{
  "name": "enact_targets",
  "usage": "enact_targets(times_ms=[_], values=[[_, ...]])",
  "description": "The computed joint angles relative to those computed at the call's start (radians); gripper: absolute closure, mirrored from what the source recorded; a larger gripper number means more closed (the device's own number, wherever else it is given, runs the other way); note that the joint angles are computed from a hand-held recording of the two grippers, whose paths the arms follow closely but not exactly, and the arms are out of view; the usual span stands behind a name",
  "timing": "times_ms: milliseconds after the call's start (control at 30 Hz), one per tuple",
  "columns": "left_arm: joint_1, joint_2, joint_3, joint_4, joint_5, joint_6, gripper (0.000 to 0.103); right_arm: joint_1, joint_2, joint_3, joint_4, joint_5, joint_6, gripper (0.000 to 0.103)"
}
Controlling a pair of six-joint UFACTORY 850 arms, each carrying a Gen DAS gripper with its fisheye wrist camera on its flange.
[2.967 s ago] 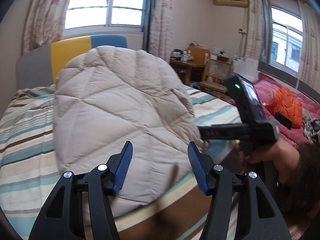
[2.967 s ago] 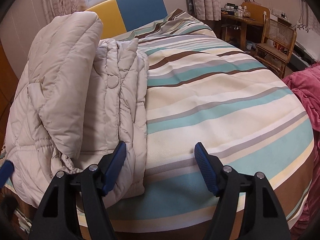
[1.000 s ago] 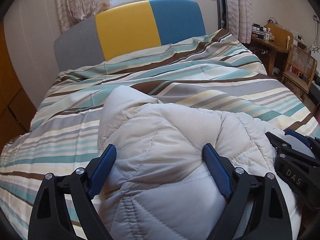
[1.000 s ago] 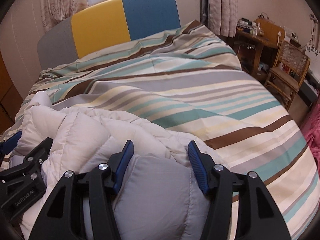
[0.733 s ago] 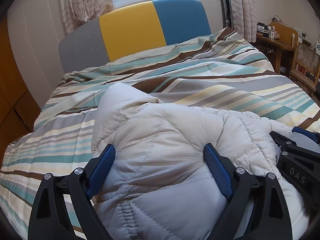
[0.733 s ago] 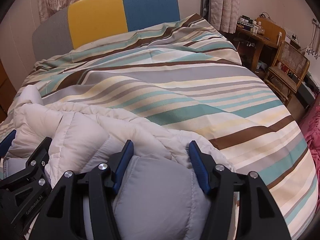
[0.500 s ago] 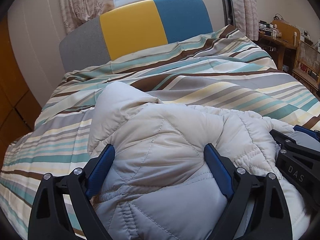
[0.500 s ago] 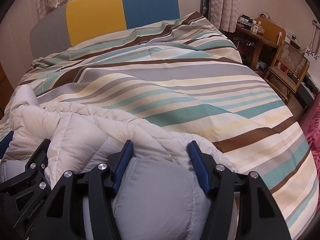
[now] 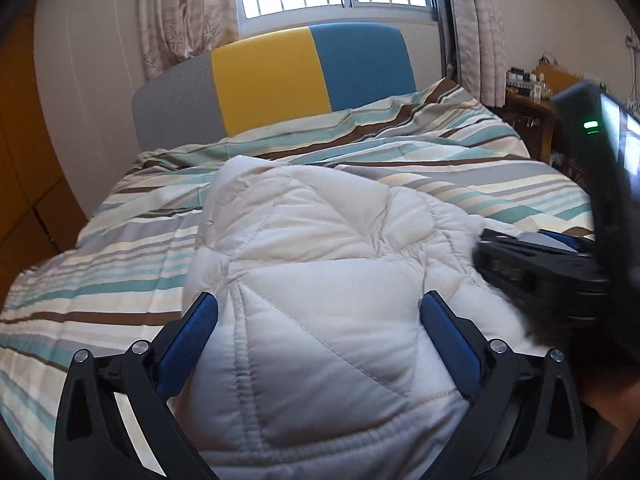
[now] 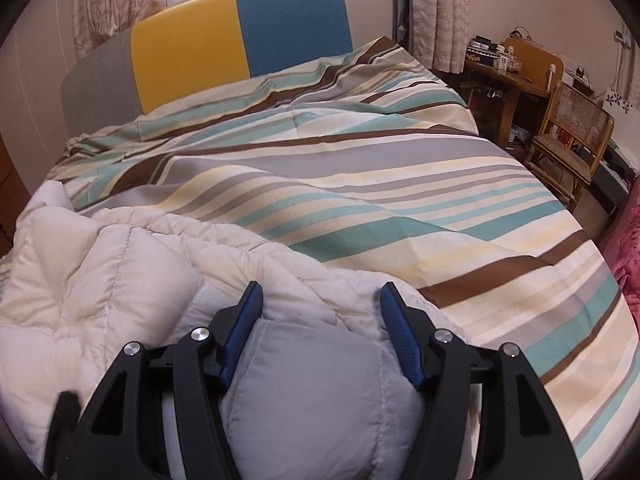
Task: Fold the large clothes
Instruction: 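Press the folded jacket bundle down with both tools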
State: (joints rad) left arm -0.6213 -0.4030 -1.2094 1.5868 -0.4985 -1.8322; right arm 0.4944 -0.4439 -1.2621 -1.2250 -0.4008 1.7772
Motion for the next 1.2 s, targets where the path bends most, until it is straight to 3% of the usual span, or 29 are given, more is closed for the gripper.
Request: enact_targets(times_ms=[133,267,367,567,767,933,1100,1200], values=[[0.005,-0.007,0.01,0.079,0.009,-0.061,0.003,0.02,0.108,0.128,-0.222,-0.021,0.324,0.036],[0.004,-0.005,0.014,0.097,0.005,-0.086,0.003,0.072,0.208,0.217,-0.331,-0.078,0.472,0.035],[0.003,0.01,0.032,0.135,0.009,-0.128,0.003,0.105,0.186,0.202,-0.274,-0.142,0.347,0.033],[0.011,0.005,0.038,0.209,0.034,-0.206,0.003,0.064,0.133,0.189,-0.265,-0.061,0.382,0.027],[0.022,-0.008,0.014,0.164,0.069,-0.159,0.003,0.024,0.111,0.173,-0.248,0.029,0.379,0.026],[0.01,0.041,0.062,0.17,0.049,-0.16,0.003,0.043,0.141,0.207,-0.356,-0.018,0.486,0.025],[-0.007,0.155,0.213,0.367,0.019,-0.347,0.003,0.097,0.208,0.276,-0.455,-0.11,0.565,0.024],[-0.017,0.173,0.262,0.455,-0.004,-0.436,0.003,0.149,0.242,0.338,-0.534,-0.192,0.626,0.02]])
